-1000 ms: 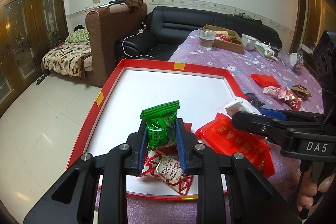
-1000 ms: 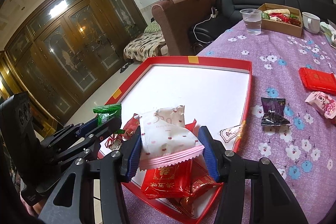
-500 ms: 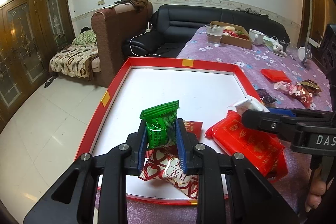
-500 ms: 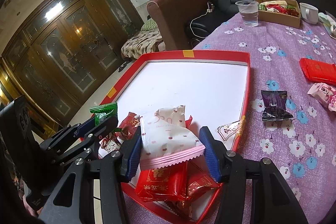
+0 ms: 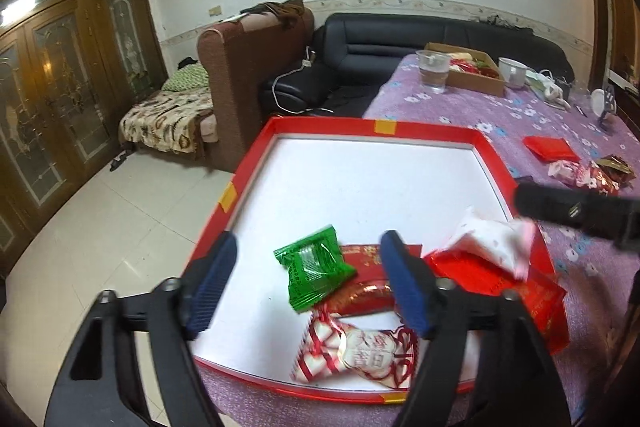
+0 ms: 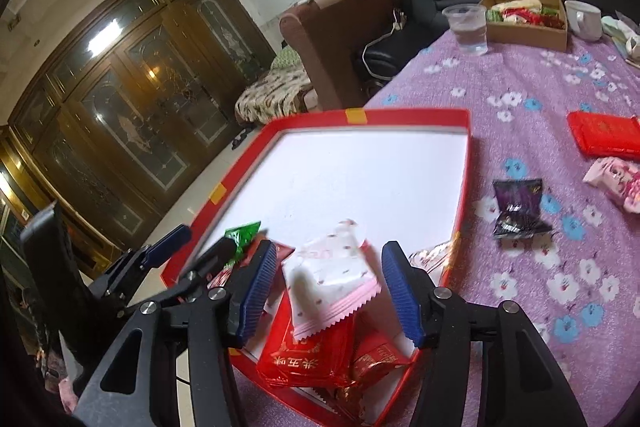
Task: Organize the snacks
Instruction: 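Lower both snacks into the tray and open both tools, then grasp the red gold-print candy with the right tool while the left tool reaches the pink bear packet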
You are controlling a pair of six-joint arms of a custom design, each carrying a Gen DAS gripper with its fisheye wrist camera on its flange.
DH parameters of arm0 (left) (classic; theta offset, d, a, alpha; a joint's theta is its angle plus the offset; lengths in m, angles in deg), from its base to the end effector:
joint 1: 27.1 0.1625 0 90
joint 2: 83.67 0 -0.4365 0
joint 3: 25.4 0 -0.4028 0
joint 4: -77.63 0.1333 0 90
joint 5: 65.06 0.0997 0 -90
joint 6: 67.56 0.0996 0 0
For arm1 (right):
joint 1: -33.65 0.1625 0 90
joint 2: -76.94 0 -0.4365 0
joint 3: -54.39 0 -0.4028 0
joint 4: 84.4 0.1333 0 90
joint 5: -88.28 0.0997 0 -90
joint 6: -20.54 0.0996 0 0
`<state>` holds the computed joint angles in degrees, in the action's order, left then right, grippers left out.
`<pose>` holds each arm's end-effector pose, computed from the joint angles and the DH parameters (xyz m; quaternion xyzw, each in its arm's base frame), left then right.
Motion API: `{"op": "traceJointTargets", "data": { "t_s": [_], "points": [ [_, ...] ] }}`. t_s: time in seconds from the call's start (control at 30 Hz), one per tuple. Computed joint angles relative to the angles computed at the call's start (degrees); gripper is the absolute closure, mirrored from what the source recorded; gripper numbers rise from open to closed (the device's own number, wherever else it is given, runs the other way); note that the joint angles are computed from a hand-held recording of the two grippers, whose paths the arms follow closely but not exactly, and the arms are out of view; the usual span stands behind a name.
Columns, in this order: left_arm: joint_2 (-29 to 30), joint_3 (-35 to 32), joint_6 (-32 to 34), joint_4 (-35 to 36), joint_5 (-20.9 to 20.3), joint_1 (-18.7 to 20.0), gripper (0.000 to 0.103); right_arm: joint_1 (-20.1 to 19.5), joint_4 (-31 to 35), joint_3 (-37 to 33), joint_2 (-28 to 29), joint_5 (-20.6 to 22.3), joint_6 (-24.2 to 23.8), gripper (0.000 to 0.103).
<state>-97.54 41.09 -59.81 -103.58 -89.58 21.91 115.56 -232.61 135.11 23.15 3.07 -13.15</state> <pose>-0.3374 -0.7296 -0.0231 0.1648 0.7969 -0.4123 0.4096 0.0341 -0.7662 0.2992 0.2241 -0.9357 0.2660 0.0584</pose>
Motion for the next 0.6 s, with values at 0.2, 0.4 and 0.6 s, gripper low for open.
{"op": "traceJointTargets", "data": {
  "t_s": [0.2,0.4,0.6],
  "points": [
    [-0.1,-0.4,-1.2,2.3,-0.5,0.1,0.024,-2.0,-3.8,-1.8,-1.2,0.3,2.5,0.042],
    [1.6,-3.3,0.0,5.3,-1.6,-0.5,0.024,-6.1,-8.2,-3.4,-4.1,-1.1,5.7,0.036],
    [5.4,-10.3,5.9,7.9,-5.1,-2.0,0.024,-10.4,-9.0,-6.6,-6.3,-3.7,8.0,0.034]
  ]
}}
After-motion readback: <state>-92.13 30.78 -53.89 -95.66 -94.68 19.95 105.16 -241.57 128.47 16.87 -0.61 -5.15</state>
